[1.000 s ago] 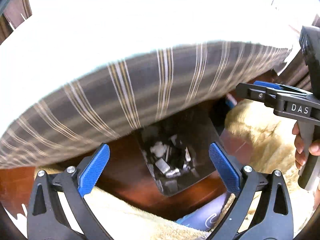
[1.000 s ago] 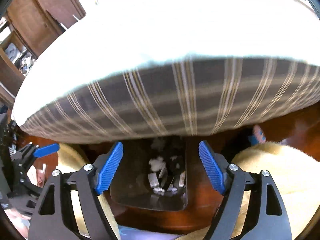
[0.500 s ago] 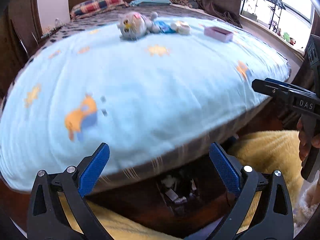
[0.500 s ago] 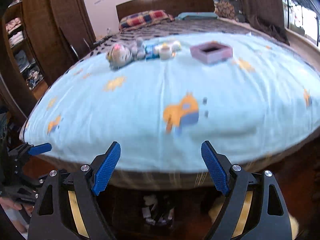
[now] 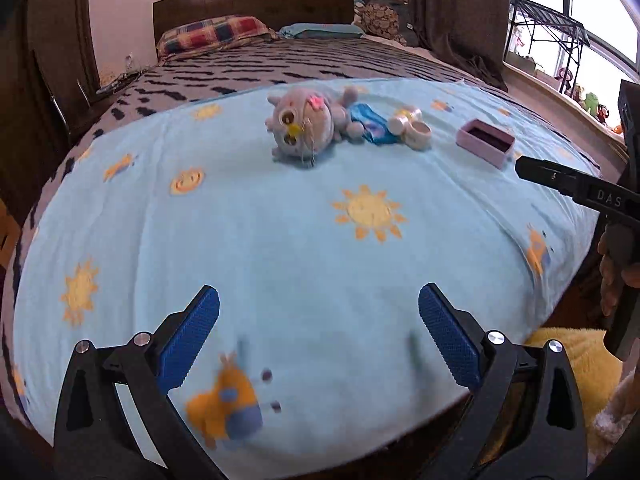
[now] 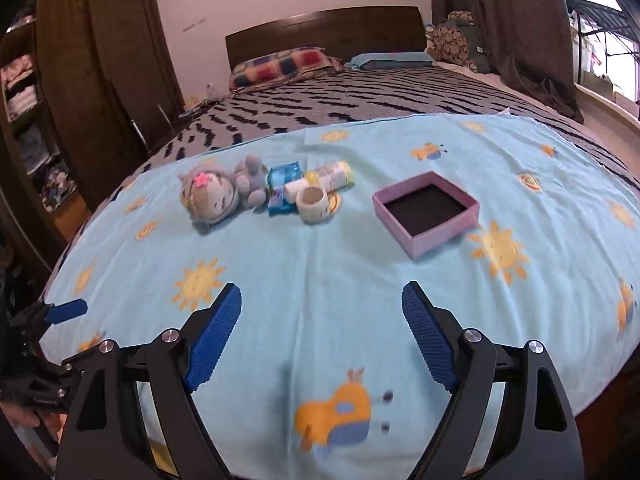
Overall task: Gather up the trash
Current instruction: 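Raise both open tools back over the bed, then grasp the grey plush doll with the left tool while the right tool grasps the pink box rim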
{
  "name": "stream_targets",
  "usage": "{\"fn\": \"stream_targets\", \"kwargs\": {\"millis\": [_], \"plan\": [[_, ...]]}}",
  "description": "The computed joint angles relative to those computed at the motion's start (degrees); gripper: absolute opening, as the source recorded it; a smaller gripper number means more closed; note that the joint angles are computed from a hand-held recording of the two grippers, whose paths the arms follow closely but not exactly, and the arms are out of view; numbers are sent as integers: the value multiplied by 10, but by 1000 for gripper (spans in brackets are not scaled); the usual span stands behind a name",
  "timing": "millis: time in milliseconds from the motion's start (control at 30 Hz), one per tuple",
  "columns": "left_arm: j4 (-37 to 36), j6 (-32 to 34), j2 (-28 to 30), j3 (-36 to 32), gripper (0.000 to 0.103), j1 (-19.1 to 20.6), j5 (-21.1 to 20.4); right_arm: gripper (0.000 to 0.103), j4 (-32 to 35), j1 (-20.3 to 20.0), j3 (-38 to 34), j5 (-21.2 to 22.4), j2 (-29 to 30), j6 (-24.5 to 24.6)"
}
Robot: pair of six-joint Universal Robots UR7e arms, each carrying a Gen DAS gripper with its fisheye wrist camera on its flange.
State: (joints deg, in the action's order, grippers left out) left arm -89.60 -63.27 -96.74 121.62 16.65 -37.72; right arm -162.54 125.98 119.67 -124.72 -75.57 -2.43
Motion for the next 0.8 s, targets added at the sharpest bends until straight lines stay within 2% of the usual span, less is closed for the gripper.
{"fn": "stream_targets", "kwargs": {"millis": [233,400,800], "plan": [[-100,89,41,-29,95,66,47,77,-8,-28,-52,1,51,-14],[-163,142,74,-49,95,105,62,75,-3,-42,-81,-6,80,-18],[-234,204,114,-68,95,148,67,65,35,-72,-129,31,123,12]]}}
